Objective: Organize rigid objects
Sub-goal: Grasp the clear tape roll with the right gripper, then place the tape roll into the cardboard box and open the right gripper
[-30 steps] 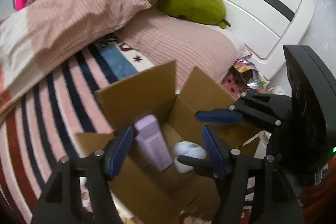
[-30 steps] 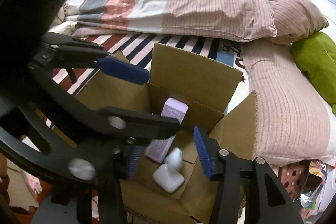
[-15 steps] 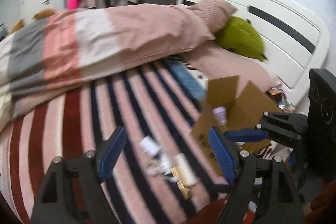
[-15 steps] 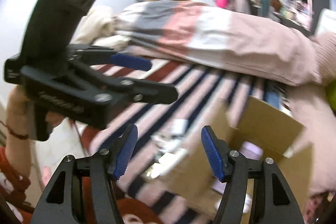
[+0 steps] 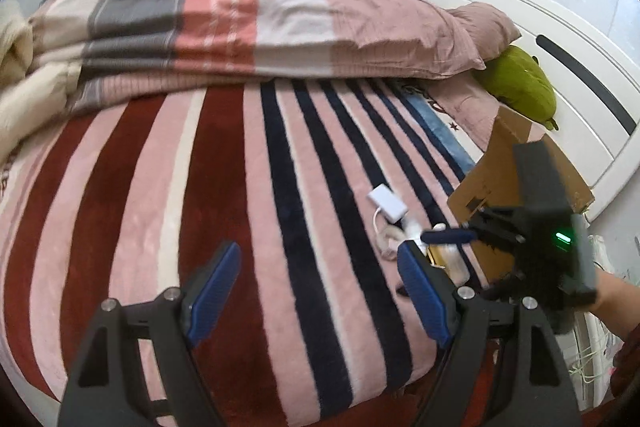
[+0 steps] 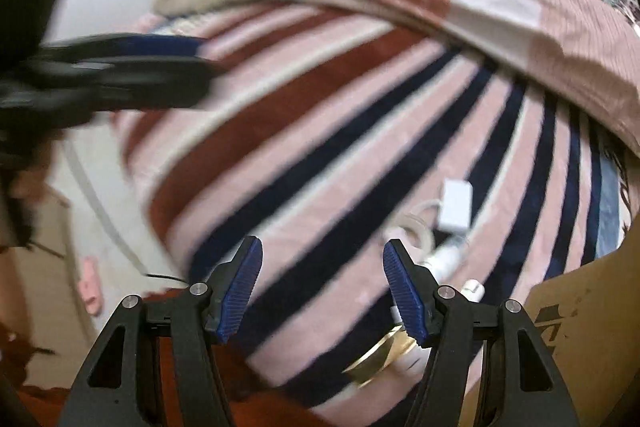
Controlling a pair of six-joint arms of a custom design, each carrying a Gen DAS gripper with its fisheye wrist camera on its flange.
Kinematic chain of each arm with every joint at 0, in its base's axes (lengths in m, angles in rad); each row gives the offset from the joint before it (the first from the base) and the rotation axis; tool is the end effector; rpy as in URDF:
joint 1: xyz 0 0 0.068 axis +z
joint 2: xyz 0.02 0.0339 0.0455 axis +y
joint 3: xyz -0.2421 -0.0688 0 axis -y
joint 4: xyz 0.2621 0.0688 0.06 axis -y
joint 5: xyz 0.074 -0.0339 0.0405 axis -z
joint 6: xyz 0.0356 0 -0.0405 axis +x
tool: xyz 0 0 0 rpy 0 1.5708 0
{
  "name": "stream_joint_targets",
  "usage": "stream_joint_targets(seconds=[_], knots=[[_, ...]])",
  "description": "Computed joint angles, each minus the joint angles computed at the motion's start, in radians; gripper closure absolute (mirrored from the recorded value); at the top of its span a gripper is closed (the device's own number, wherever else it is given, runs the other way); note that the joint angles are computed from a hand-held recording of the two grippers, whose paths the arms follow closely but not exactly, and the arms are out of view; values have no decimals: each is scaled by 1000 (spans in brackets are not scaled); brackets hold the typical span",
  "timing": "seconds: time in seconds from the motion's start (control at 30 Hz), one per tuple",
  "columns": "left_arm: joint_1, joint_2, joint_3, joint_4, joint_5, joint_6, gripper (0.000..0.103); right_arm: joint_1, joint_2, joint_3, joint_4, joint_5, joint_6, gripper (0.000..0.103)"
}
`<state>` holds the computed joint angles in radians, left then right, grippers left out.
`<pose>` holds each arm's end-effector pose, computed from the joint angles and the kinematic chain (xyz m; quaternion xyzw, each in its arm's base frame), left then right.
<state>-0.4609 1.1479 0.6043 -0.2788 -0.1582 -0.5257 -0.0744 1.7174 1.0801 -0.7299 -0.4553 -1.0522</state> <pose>0.2266 -0.1063 0.1701 -0.0589 0.9265 -0.1078 0.3558 0.3234 -0.0084 0.1415 -0.4754 0.8448 0.1370 0.2036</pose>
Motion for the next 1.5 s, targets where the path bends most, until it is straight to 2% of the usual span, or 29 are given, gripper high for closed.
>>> stream_joint_targets(seconds=[0.2,0.3,0.4,0.5,0.63,0.67,0.7,0.87,0.97,1.13,1.2,1.27,1.3,1.37,1.47,1.5], knots=[[23,-4,-45,44,32,-2,25,49,169,43,229,136,114,43],[26,-2,-47,47,35,-1,25,69,216,69,270,160,117,43],[26,4,-43,43,31,1,25,67,269,145,158,127,96,44],[25,6,-40,39,26,0,25,48,287,189,29,51,23,44],[17,6,-35,31,21,-3,25,45,259,153,62,48,6,44],[12,7,-34,28,19,-4,25,44,263,152,68,57,6,48],[10,9,-31,25,19,-5,25,41,265,146,78,65,9,66],[1,43,-7,29,52,-13,25,21,224,98,116,32,-12,66],[-16,64,25,36,83,-9,25,8,155,77,66,-15,-43,66],[-57,138,147,35,153,9,26,-41,-6,63,-76,-155,-122,66],[-73,179,213,35,185,17,32,-73,-63,69,-134,-211,-164,66],[-83,221,278,26,216,25,45,-104,-111,76,-172,-244,-193,66],[-95,250,320,16,222,34,48,-123,-124,88,-196,-262,-214,66],[-117,319,414,-5,238,47,59,-172,-126,127,-246,-298,-249,66],[-150,441,578,-48,270,73,68,-227,-111,181,-280,-327,-270,66],[-161,486,640,-69,268,82,68,-252,-93,210,-294,-337,-278,66]])
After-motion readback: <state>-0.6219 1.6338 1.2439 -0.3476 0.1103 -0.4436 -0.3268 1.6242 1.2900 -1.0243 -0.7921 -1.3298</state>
